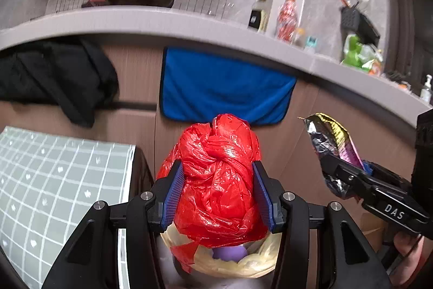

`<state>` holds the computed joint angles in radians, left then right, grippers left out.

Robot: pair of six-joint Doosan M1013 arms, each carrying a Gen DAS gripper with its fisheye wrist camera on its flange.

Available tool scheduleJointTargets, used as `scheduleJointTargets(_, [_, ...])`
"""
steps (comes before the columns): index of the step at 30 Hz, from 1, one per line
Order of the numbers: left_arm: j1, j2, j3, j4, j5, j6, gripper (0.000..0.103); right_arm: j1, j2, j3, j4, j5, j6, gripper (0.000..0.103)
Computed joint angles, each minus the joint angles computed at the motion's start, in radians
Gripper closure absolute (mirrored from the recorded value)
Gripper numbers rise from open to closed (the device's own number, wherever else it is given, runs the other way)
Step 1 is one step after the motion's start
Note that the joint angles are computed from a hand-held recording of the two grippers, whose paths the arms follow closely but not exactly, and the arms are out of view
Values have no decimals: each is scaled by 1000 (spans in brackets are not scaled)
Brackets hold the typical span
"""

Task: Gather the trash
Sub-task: 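Carry the red bag and pink snack bag over the bin with both tools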

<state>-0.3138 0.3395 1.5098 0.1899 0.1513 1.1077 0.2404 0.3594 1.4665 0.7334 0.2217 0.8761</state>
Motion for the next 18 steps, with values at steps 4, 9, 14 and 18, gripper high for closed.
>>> scheduleJointTargets(4, [-2, 43, -31, -24, 79, 17, 52, -10, 26, -10, -43, 37, 69, 57])
scheduleJointTargets(9, [1, 87, -71, -140, 148, 140, 52, -21, 61, -34, -77, 72, 140, 57])
scheduleJointTargets(14, [0, 113, -97, -195, 169, 193, 52, -23, 95, -62, -156, 98, 232, 56])
scheduleJointTargets(18, [1, 128, -105, -191, 170, 193, 52, -27, 119, -82, -194, 129, 282, 55])
